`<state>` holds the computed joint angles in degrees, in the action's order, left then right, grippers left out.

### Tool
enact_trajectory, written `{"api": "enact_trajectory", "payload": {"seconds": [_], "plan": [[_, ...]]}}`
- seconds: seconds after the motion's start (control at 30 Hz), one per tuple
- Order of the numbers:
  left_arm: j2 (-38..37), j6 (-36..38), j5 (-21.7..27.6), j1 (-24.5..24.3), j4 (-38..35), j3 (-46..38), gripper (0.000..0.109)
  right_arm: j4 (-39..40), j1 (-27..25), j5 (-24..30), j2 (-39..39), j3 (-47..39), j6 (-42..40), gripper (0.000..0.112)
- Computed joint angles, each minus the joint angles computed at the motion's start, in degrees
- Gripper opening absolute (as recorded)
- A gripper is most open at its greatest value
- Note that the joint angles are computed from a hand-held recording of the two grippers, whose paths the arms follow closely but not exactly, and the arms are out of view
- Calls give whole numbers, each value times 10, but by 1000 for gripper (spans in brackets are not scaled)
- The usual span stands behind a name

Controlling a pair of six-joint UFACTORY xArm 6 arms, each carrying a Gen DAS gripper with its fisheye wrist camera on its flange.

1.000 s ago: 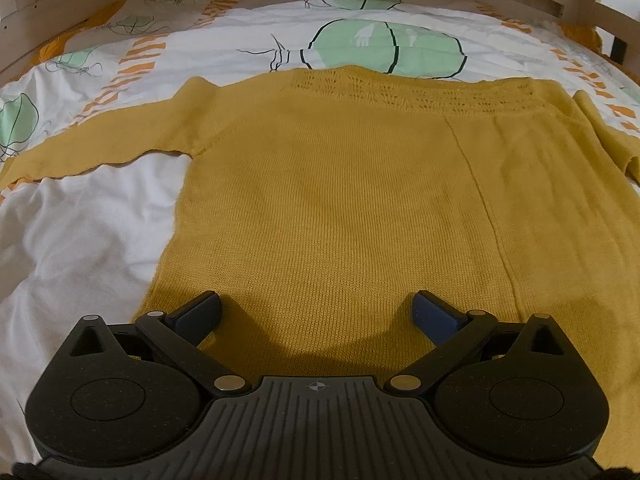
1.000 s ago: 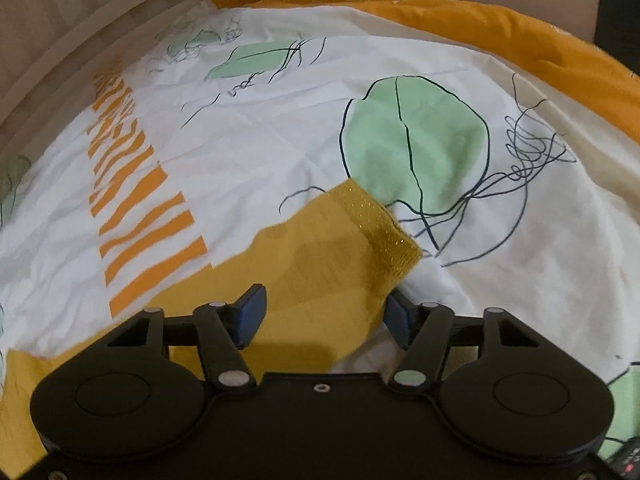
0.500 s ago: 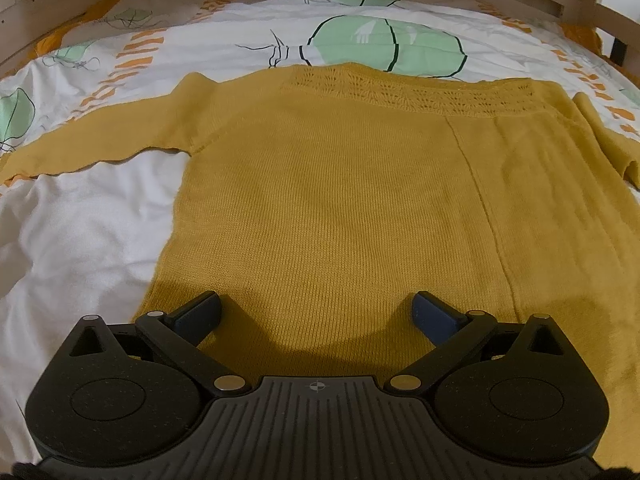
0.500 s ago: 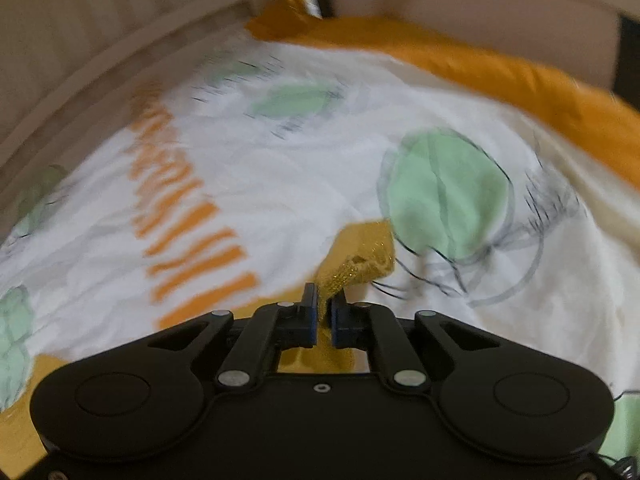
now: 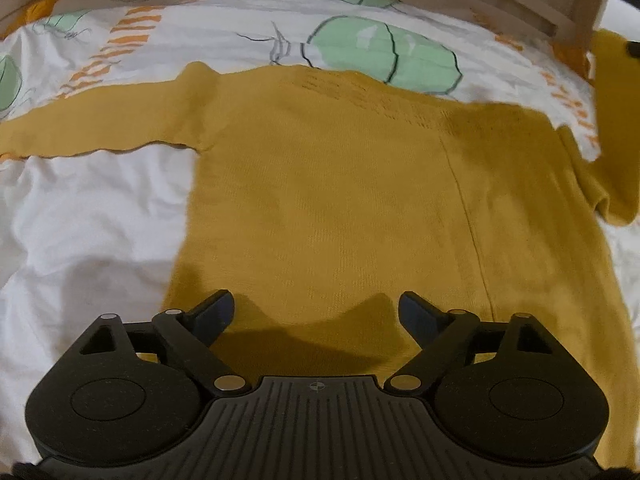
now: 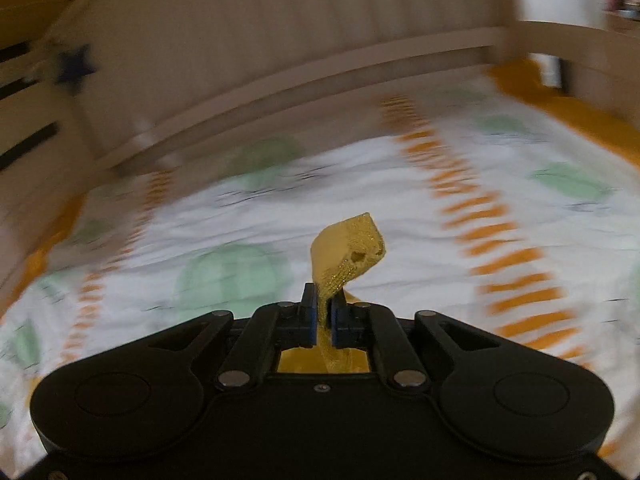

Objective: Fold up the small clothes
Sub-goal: 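Carry the held sleeve across the sweater body and open the right gripper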

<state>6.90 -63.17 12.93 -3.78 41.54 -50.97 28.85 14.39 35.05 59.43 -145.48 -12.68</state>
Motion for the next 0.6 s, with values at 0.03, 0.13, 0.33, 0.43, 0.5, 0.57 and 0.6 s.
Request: {"api": "enact_trajectory", "payload": {"seconds": [0.03, 0.13, 0.33, 0.43, 0.5, 0.57, 0.6], "plan": [[-8, -1, -4, 5, 0, 7, 90, 11, 13, 0, 1, 1, -11, 12], [-27, -7, -6, 20, 11, 21, 90, 39, 49, 9, 8, 11, -37, 12], [-54, 20, -16, 53, -7, 45, 90, 55, 107, 18, 15, 61, -62, 12], [-57, 47, -20, 67, -31, 50, 90, 48, 129, 14, 24, 80, -68, 12], [-56, 61, -22, 74, -42, 50, 90, 44, 143, 0, 21, 104, -80, 13], [-55, 87, -30, 79, -67, 50, 90, 57, 151, -15, 7, 141, -105, 21], [-54, 98, -33, 81, -79, 49, 90, 81, 152, -19, -10, 170, -131, 22]]}}
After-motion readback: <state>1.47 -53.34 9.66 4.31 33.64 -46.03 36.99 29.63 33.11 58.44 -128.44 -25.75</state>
